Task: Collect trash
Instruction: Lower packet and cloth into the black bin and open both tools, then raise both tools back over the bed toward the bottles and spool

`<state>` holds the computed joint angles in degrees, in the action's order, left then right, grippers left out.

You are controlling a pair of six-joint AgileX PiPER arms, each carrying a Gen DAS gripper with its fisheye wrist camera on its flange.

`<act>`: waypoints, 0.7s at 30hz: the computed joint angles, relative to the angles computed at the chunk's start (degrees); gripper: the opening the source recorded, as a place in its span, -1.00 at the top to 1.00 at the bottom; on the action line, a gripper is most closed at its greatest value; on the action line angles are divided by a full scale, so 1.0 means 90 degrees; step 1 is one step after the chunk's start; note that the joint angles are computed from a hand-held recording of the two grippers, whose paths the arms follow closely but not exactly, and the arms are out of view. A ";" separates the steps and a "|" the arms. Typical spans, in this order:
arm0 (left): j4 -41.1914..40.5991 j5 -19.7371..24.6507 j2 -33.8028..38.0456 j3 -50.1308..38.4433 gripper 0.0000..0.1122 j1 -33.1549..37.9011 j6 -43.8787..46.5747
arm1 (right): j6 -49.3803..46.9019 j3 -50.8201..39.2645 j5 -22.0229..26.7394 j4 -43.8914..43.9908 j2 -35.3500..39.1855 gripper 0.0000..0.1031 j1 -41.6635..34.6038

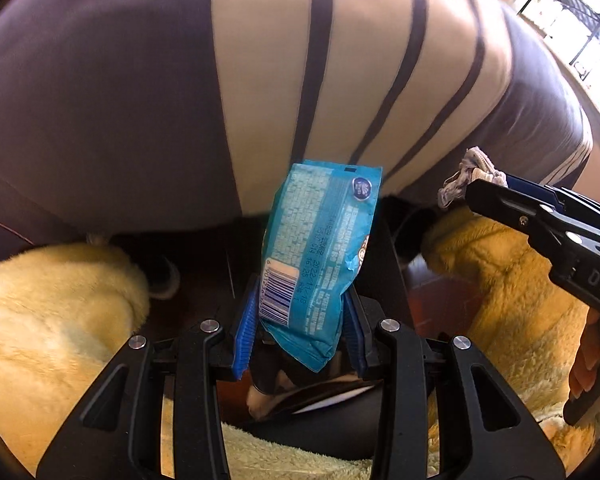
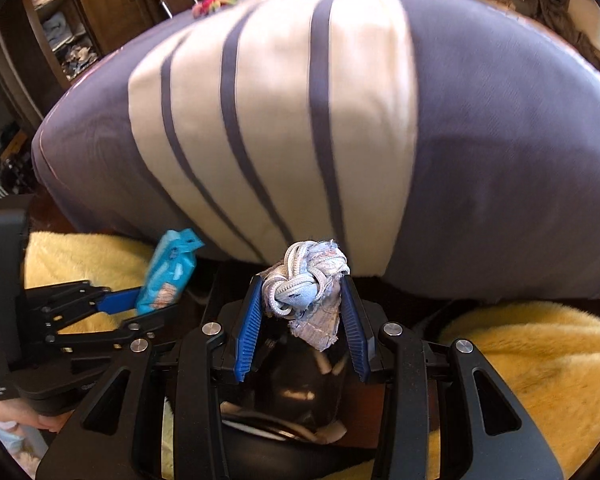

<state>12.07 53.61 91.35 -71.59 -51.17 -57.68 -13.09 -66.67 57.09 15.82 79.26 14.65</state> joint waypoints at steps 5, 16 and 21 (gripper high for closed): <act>-0.0600 -0.0192 0.0257 0.0056 0.36 0.0250 0.0490 | -0.0016 0.0073 0.0041 0.0048 0.0306 0.24 0.0078; -0.1241 -0.0252 0.0483 0.0109 0.12 0.0493 0.1045 | 0.0129 -0.0303 0.0243 0.0010 0.0985 0.09 0.0313; -0.1236 -0.0227 0.0513 0.0056 0.04 0.0547 0.1045 | 0.0257 -0.0346 0.0197 -0.0018 0.1004 -0.12 0.0306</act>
